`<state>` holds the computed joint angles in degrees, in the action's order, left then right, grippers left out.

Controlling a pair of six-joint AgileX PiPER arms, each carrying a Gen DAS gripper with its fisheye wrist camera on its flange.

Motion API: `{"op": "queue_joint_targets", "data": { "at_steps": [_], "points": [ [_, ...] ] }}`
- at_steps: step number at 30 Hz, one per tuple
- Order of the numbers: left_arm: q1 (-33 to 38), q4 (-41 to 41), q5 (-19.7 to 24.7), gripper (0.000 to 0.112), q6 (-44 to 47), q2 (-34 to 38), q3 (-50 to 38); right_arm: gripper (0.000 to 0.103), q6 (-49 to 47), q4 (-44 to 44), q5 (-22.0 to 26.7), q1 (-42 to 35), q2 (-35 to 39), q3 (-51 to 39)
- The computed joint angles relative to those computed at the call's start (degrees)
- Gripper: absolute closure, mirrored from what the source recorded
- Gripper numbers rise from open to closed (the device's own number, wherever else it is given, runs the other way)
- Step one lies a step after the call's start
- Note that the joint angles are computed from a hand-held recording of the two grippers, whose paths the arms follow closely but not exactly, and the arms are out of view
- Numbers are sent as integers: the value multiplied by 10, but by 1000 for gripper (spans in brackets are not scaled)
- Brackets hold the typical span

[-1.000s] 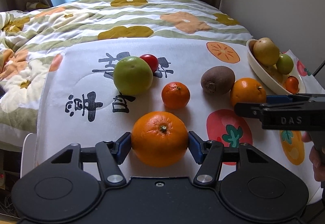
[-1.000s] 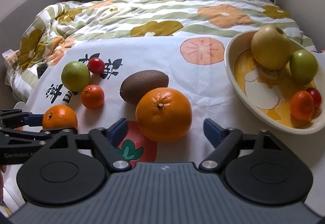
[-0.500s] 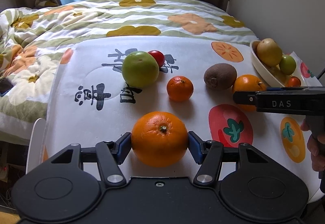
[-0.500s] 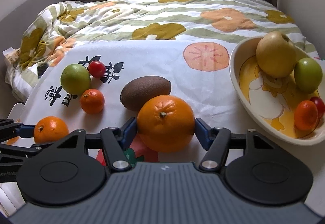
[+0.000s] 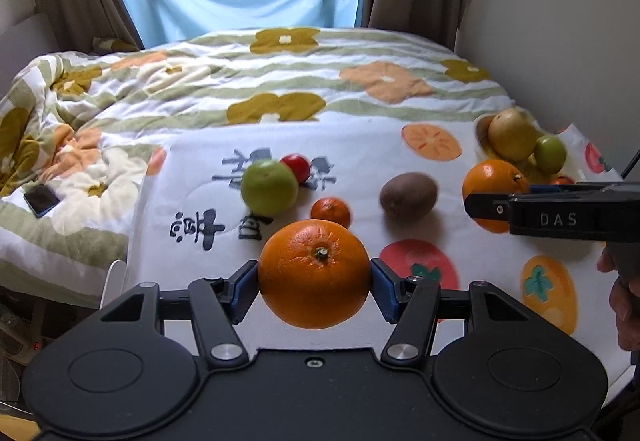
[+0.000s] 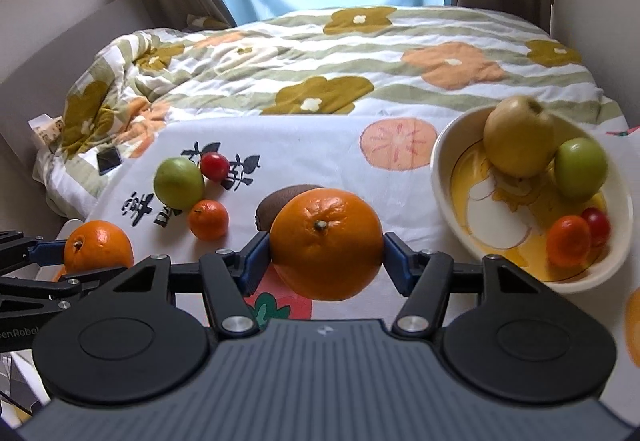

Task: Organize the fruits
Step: 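Carry the large orange over the bowl with the left tool while the right carries its orange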

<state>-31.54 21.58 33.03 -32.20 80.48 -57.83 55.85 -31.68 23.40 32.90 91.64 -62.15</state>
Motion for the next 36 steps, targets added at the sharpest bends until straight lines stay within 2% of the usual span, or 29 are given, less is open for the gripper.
{"op": "queue_joint_targets", "data": {
  "at_steps": [6,11,17,20,26,29,32,36],
  "points": [
    [-83,71,61,49,-105,-11,-34,28,-33,24,15,-19,-84,46],
    [-156,118,106,49,-180,-1,-74,28,-103,79,25,-55,-156,87],
    [-223,151,142,49,-242,35,-135,28,-248,187,40,-135,-235,124],
    [-245,161,150,49,-258,58,-170,28,-361,273,53,-197,-265,130],
    [-257,156,147,49,-234,125,-258,28,-561,416,77,-320,-284,123],
    [-246,134,136,49,-190,164,-304,28,-619,459,79,-367,-278,118],
    [-229,105,126,49,-138,206,-349,28,-649,485,72,-398,-264,116],
    [-200,51,113,49,-55,269,-412,28,-631,469,53,-410,-231,108]
  ]
}}
